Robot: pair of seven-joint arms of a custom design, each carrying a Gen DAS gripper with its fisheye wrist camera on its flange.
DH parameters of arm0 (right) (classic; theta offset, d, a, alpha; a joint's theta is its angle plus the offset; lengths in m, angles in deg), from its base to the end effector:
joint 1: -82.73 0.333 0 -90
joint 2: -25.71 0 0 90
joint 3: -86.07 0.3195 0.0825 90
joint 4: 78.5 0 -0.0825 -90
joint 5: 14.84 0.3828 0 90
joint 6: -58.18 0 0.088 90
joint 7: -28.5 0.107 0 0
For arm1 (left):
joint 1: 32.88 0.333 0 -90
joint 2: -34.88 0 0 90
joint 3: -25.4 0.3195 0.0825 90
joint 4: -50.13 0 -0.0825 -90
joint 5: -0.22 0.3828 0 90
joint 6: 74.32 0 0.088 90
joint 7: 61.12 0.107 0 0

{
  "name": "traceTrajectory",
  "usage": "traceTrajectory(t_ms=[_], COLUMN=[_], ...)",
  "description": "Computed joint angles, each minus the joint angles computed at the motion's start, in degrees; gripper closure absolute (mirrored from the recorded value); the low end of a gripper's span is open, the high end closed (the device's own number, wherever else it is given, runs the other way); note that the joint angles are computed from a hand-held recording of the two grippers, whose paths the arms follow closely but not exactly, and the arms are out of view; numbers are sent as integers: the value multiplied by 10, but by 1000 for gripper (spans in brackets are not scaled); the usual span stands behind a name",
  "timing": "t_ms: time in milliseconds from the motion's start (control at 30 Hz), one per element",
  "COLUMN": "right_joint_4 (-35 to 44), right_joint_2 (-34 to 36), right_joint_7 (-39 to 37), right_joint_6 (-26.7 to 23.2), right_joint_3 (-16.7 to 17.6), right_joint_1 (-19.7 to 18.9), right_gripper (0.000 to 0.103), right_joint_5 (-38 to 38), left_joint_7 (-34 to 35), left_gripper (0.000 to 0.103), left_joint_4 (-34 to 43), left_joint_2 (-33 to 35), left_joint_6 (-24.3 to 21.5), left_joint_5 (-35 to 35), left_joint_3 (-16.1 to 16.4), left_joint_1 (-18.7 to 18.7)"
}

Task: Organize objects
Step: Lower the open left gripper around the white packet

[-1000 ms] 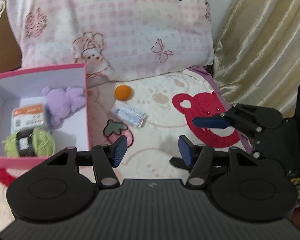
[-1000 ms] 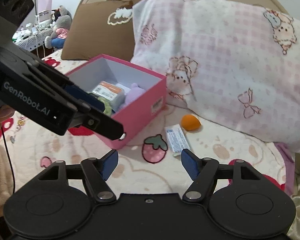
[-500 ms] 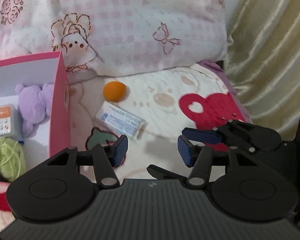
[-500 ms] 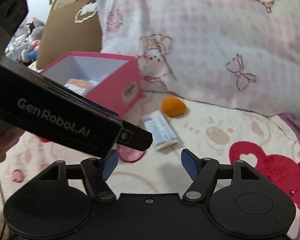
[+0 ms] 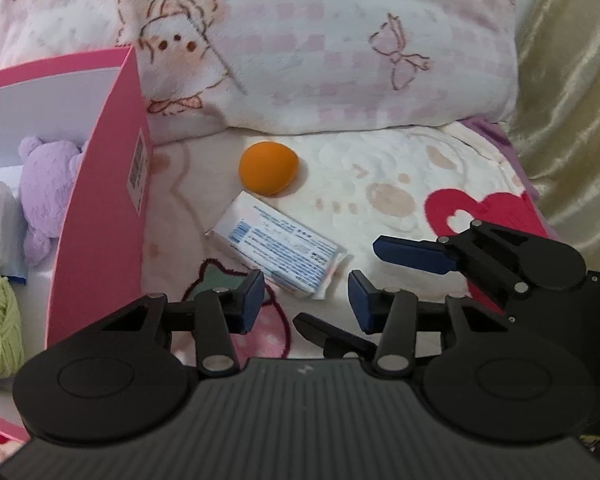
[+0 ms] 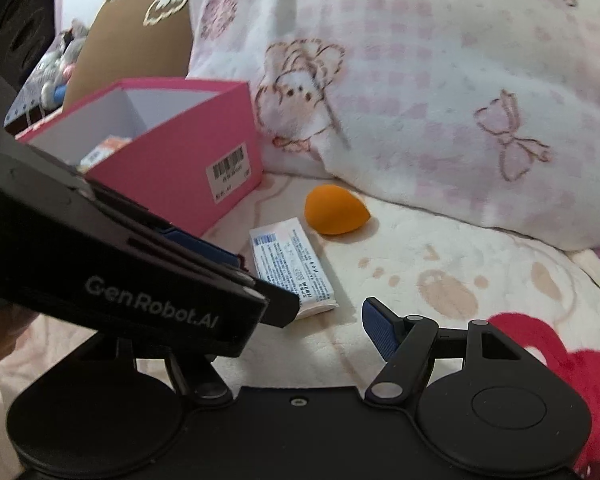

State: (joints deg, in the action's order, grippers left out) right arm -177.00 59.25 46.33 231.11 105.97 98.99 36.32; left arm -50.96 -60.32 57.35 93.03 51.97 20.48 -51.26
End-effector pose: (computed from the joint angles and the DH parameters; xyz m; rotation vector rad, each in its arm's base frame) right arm 0.6205 0.3357 0.3236 -2.2075 0.7594 -0.3568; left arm 0.5813 -0.2988 0.3430 -2.0452 1.7146 -0.8343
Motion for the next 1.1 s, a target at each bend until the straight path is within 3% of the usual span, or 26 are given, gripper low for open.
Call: traceTrajectory(t_ms=[100,267,333,400,467,633,833,900,1000,1100], right_joint_4=[15,44,46,37,19,-5,-47,-73,-101,-108], right_joint_2=[15,48,50,40,26,7,-31,-49,-70,-74], right_joint_7=[-3,14,16,25,42,52,32,4,-10,36], right_joint_6=[-5,8,7,3,14,15,-5,8,10,8], right_joint_3=[-19,-28,-20,-31,-51,-50,-36,-19,-29,-82], right_joint_1=[17,30,24,32,50,39,6,-11,-11,28], right_gripper=[29,32,39,54,57,57,57,57,58,58], right_joint_5=[-33,-65,-68,-82,-102,-119,-114,-94,-84,-115], left_joint_7=[-12,1,8,35,54,82,191,223,254,249], left_gripper=[58,63,67,68,68,68,68,68,63,62], left_joint_4=[11,13,11,4,-3,-4,-14,-18,-21,-9], left_joint_2=[3,22,26,30,31,35,47,45,44,43], left_joint_6=[-39,-3,17,47,65,89,108,109,123,111], left_joint_5=[19,-41,-54,-83,-106,-135,-228,-243,-250,-242], left_joint_3=[6,-14,-15,-33,-40,-43,-161,-181,-179,-127], left_joint_1=[-16,17,22,41,47,44,140,154,150,101])
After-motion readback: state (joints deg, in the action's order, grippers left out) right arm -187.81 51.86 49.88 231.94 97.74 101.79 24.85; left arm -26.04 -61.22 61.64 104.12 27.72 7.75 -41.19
